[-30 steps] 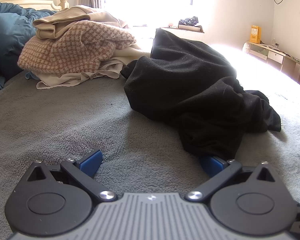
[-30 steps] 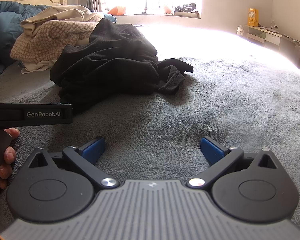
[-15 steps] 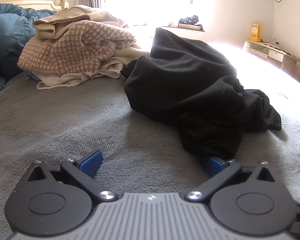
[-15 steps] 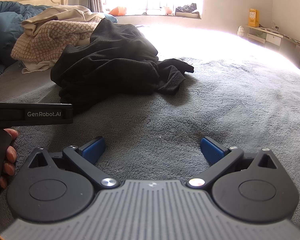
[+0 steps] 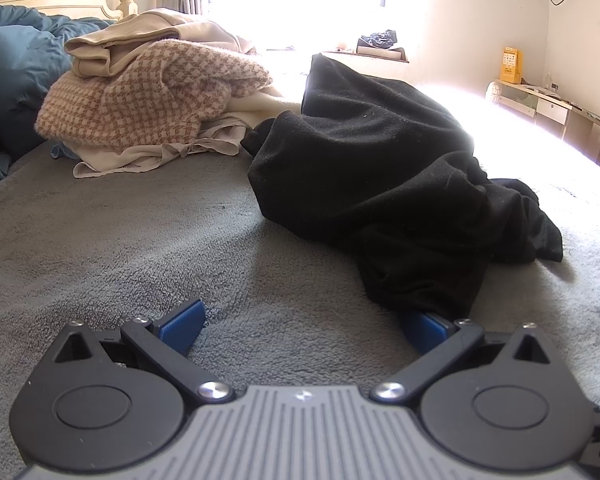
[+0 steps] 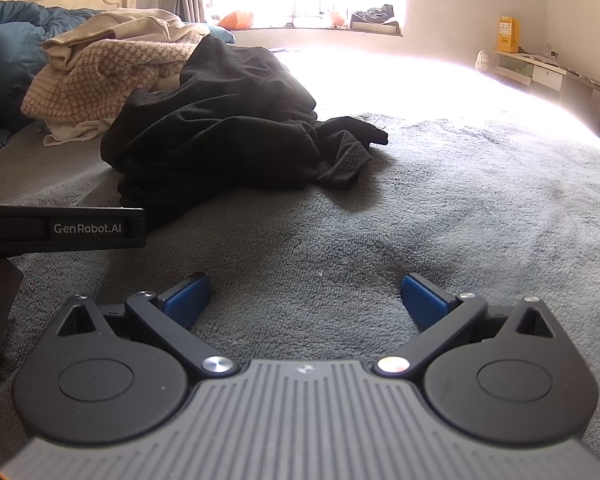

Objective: Fold clothes

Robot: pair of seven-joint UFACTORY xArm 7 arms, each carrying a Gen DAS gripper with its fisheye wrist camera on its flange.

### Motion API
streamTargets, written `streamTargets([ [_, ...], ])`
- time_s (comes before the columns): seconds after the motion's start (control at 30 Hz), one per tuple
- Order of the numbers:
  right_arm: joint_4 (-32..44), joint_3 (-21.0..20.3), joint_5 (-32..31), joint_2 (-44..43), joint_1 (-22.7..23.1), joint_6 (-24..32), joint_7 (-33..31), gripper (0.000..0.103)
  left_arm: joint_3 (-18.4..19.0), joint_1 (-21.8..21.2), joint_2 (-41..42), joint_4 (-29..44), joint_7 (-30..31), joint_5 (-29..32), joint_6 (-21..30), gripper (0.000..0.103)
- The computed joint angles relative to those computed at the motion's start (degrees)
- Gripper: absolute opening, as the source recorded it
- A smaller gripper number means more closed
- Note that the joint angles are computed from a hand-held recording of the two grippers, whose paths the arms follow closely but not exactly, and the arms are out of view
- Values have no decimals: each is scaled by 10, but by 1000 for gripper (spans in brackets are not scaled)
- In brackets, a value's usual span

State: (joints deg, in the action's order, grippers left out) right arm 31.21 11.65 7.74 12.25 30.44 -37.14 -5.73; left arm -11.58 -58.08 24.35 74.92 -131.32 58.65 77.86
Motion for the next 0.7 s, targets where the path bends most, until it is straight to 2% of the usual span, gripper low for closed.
streamTargets([
  [0.7,1,0,1,0,0,1,-1,102,-1,0,-2,-3,-2,-1,0,103],
])
